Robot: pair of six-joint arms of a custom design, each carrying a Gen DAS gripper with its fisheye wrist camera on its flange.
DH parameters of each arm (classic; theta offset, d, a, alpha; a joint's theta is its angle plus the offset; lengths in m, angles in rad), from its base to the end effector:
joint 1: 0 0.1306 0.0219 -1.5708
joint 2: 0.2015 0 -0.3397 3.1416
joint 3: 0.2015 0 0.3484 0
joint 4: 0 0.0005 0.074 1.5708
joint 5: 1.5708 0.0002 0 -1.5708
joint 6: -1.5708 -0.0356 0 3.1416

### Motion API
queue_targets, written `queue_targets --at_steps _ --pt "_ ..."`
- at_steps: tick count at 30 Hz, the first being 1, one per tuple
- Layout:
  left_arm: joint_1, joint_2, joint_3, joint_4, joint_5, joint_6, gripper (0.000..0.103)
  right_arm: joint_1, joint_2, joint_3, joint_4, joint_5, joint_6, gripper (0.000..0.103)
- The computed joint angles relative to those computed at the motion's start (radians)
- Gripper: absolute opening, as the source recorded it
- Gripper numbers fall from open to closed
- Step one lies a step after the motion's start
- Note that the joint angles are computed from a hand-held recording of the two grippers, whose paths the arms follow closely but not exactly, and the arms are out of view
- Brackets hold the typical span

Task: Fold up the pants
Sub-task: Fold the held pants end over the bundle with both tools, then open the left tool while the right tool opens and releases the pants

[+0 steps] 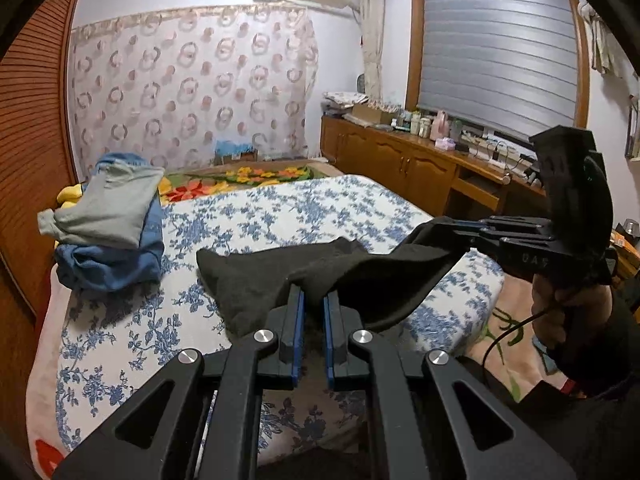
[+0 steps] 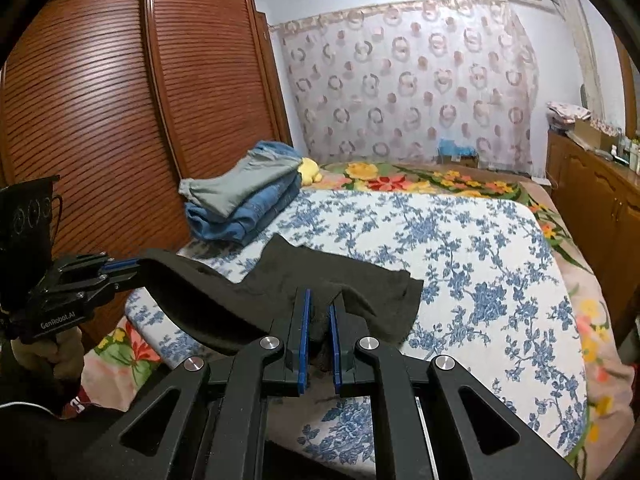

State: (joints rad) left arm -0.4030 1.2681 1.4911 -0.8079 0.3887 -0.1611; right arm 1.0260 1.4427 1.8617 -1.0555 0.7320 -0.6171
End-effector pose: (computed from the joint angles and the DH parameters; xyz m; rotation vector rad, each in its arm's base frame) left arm 0.3776 -0.1762 0.4864 0.8154 1.9985 -0.5585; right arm 0.2518 0.3686 0.5512 -0.0274 2.0354 0.2164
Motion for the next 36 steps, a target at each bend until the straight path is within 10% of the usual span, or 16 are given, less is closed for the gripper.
queue_targets --at_steps 27,36 --pt "-0.001 0.220 0.181 -0.003 -0.076 0.020 0.010 -0.204 0.210 0.213 -0.033 -0.169 0.078 0.009" --pt "0.016 0.198 0.139 0.013 -0.024 0.041 0.063 -0.215 0.226 0.220 -0.032 -0.176 0.084 0.009"
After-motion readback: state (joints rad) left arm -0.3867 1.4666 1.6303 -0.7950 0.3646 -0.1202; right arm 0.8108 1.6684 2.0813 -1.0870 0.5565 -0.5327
